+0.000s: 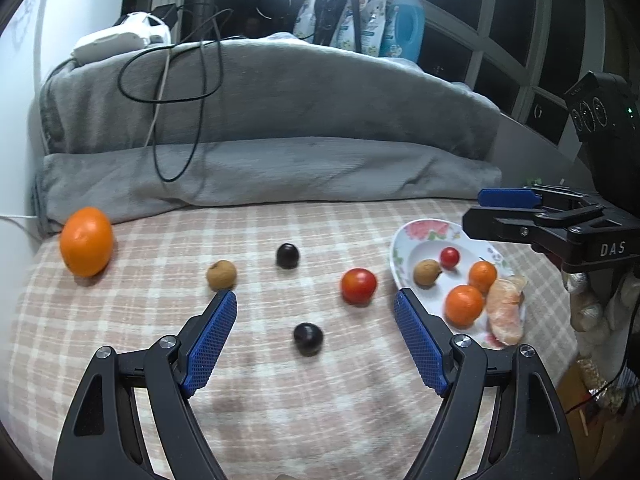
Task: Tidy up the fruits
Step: 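Withdraw both open tools from the plate toward the loose fruit, then grasp a brown kiwi with the left tool while the right tool grasps a black grape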
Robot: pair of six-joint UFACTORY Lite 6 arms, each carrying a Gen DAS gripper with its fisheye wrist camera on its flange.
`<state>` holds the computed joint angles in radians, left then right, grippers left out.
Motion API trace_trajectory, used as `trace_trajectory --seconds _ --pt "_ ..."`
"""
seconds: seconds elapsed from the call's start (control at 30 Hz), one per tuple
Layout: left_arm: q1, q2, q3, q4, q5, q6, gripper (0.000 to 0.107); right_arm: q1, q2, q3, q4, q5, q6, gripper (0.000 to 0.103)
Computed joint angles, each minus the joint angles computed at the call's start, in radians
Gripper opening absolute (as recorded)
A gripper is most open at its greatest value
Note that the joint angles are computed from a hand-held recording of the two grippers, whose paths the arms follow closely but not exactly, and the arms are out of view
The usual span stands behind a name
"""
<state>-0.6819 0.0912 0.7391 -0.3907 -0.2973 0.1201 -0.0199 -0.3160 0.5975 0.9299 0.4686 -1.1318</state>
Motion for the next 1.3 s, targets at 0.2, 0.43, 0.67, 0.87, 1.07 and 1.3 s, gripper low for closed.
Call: trace_trajectory --seconds 0.2,0.43,0.67,0.87,1.07,1.3 --pt "0.093 0.007 -0.016 0.223 0.001 -0.169 0.081 0.025 0.061 0.042 0.014 -0.001 -0.018 0.085" --pt "0.231 0.054 -0.003 0.544 -0.006 -0.408 0.081 0.094 0.137 0.086 0.0 -0.036 -0.028 0.085" --pt "0.314 0.155 0.082 0.855 -0.026 -0.669 0.079 0.171 0.292 0.192 -0.032 -0.066 0.007 0.08" --pt "0.347 0.251 0.176 1.119 -0.045 -0.902 0.062 0.201 0.475 0.334 -0.056 -0.023 0.068 0.067" --pt "0.362 0.325 0.249 1.247 -0.047 -1.02 0.051 0.219 0.66 0.496 -0.074 0.048 0.156 0.052" --pt "0.367 0.374 0.307 1.321 -0.041 -1.092 0.043 0.248 0.836 0.669 -0.127 0.091 0.272 0.046"
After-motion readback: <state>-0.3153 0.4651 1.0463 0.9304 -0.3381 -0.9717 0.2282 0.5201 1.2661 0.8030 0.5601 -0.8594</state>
